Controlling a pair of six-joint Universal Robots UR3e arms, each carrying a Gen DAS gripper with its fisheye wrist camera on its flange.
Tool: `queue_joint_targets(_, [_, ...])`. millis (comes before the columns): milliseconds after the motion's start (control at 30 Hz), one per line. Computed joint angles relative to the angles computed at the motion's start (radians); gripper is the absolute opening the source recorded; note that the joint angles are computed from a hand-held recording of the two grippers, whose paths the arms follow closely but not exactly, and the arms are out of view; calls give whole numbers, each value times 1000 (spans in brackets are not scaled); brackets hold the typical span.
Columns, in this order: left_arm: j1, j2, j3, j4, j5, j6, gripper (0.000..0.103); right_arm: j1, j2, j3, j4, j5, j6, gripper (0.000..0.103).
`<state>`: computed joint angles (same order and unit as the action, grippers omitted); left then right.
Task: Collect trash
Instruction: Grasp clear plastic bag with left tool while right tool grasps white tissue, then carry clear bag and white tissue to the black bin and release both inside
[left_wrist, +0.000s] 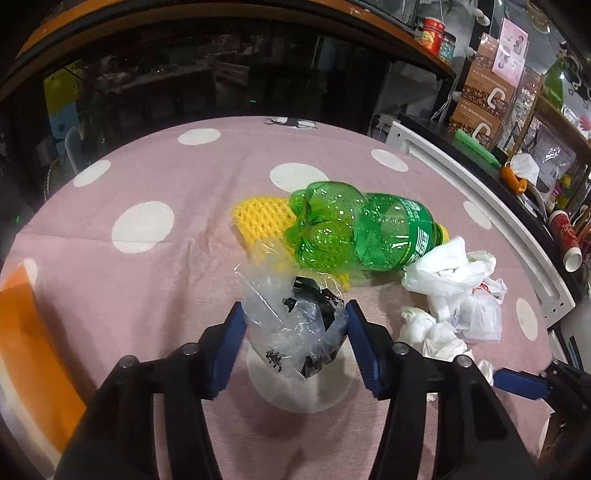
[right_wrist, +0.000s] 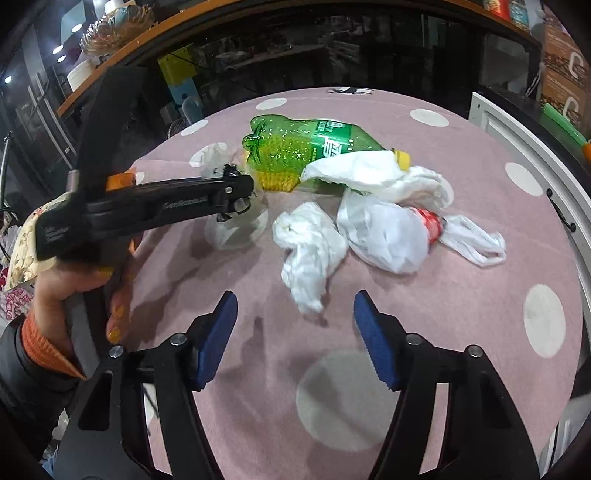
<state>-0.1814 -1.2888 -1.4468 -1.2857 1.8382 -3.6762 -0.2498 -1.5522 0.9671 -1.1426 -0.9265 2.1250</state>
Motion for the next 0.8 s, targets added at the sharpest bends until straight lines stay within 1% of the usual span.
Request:
queue_joint_targets(100, [-16, 26, -16, 10, 20, -3, 51, 68, 47, -3, -84, -50, 92, 54])
queue_joint_targets(167, [-25, 46, -26, 16, 24, -8, 51, 107, 55, 40, -188, -89, 157, 42])
queue_joint_targets(200, [-33, 53, -28, 15, 31, -13, 51, 118, 64, 45, -207, -101, 179, 38])
queue_joint_targets(233, [-44, 59, -29, 14, 40, -20, 51, 121, 67, 50, -215, -101, 188, 29])
queue_joint_targets(267, [-57, 66, -31, 14, 53, -28, 51, 119, 61, 62, -229, -95, 195, 26])
queue_joint_targets(300, [-75, 71, -28, 10, 71, -36, 51, 113, 60, 59, -214, -88, 187, 20])
queue_joint_targets(367, [-109, 70, -14, -2, 105, -46, 51, 94, 34, 83, -206, -70, 168, 17])
queue_joint_targets(467, [-162, 76, -4, -17, 153, -74, 51, 49, -17, 113, -156, -31, 117, 16])
queue_joint_targets(600, [-231, 92, 6, -47, 204, -125, 51, -45, -109, 147, -46, 23, -10, 16])
queue_joint_targets(700, [-303, 96, 12, -71, 258, -182, 51, -123, -158, 126, 89, 57, -121, 16])
queue_joint_targets(800, [-384, 91, 25, -102, 314, -255, 51, -231, -196, 76, 278, 95, -270, 16])
